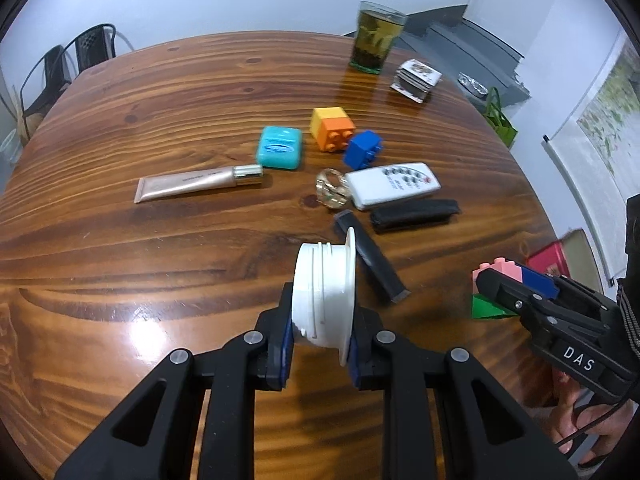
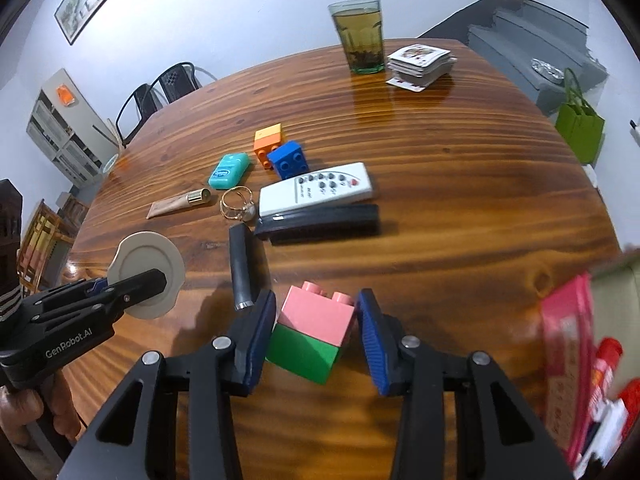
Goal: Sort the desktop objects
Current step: 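Grasp the white fan with the left gripper while the right grasps the pink-green Duplo block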
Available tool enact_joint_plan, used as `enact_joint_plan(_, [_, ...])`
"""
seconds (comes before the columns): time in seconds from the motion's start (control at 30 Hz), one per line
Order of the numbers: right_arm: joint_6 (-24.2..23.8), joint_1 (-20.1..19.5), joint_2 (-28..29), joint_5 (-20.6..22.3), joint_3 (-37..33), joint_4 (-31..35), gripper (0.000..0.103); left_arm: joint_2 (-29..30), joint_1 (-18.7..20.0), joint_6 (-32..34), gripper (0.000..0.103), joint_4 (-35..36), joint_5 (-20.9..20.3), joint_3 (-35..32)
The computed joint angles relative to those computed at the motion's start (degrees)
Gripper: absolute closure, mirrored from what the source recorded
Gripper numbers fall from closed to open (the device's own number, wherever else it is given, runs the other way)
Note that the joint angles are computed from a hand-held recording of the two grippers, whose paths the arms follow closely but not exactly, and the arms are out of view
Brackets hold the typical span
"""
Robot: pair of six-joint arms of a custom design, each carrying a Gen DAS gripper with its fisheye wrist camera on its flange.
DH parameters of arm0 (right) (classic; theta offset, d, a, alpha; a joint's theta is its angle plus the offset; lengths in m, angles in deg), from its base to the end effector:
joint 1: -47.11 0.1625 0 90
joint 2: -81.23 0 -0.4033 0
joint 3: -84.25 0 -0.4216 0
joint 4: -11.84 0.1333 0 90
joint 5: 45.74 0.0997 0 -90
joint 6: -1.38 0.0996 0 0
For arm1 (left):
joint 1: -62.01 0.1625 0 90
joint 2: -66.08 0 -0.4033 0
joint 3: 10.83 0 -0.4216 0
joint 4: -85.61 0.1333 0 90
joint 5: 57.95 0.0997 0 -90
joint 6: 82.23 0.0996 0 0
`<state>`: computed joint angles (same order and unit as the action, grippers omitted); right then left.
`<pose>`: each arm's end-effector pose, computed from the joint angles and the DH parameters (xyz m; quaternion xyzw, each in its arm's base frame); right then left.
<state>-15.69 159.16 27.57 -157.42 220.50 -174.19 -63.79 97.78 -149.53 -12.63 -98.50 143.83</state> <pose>0.2441 -0.3455 0.0024 0.3058 -0.9265 0.1229 0.1816 -0.0412 -0.2873 0.2048 -0.0425 0.8999 -0.2973 0.3162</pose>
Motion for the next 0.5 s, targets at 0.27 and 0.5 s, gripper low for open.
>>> enact_joint_plan(0.27, [-1.53, -2.66, -8.42, 0.33, 6.15, -0.71, 0.057, 3.81, -8.33, -8.34, 0.08, 4.57, -3.32, -0.14])
enact_joint_plan(0.5, [-3.7, -5.92, -16.61, 1.26, 10.75, 0.07, 0.057, 12.71, -13.33, -10.32, 0.08, -1.42, -5.89, -0.57])
